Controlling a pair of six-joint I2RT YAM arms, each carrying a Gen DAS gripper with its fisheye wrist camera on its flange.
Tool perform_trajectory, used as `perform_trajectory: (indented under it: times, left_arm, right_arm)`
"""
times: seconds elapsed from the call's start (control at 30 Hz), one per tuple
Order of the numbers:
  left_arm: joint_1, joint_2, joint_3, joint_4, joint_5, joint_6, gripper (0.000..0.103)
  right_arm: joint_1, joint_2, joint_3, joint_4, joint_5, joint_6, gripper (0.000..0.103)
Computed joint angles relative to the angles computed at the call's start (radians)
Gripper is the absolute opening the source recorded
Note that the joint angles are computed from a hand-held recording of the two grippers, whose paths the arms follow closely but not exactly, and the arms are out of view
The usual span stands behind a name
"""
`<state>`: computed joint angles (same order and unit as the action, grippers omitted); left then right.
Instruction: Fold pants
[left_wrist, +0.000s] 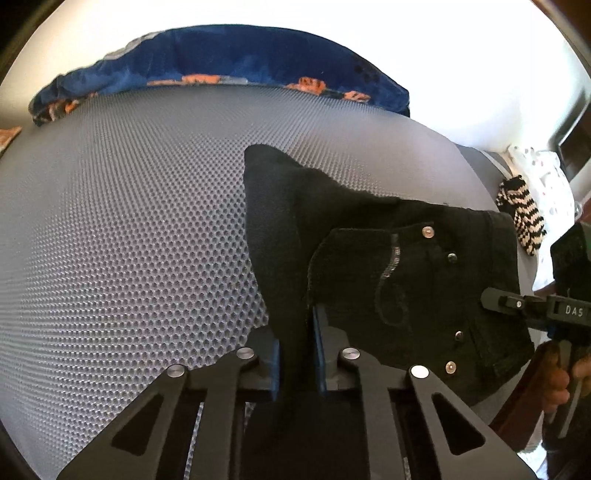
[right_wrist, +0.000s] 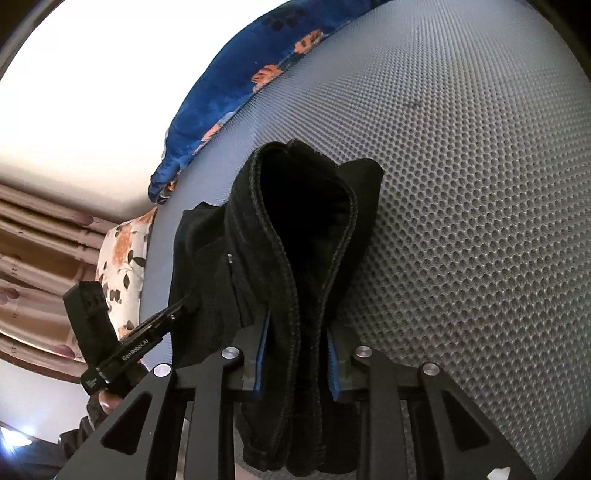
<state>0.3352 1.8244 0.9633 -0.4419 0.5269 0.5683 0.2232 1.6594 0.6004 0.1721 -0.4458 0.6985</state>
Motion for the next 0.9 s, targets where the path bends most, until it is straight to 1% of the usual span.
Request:
perform_trajectory:
  times: [0.1, 0.27, 0.37, 0.53, 0.7, 0.87, 0.9]
  left_arm:
    - [0.041, -0.042, -0.019, -0.022, 0.04, 0.025, 0.014]
    - [0.12, -0.088, -0.025, -0.087, 0.076, 0.115, 0.013]
    - [0.182, -0.105, -0.011, -0.142, 0.106, 0.169, 0.013]
    - [0.274, -0.079, 0.052, -0.217, 0.134, 0.237, 0.013]
    - [0.297, -0.046, 0.115, -0.224, 0.141, 0.219, 0.013]
    - [0.269, -0.004, 0.185, -0.193, 0.131, 0.148, 0.013]
    - [0.265, 0.008, 0.205, -0.191, 0.129, 0.139, 0.013]
  right_arm:
    - [0.058, -0.037, -0.005, -0.006, 0.047, 0.044, 0.023]
    - [0.171, -0.063, 0.03, -0.039, 0.117, 0.106, 0.023]
    - [0.23, -0.047, 0.067, -0.043, 0.146, 0.14, 0.023]
    - [0.294, 0.019, 0.136, -0.02, 0.151, 0.178, 0.022]
    - [0.297, 0.084, 0.204, -0.013, 0.12, 0.161, 0.022]
    - [0.274, 0.163, 0.302, -0.027, 0.081, 0.127, 0.022]
    - [0.269, 0.189, 0.34, -0.036, 0.074, 0.12, 0.022]
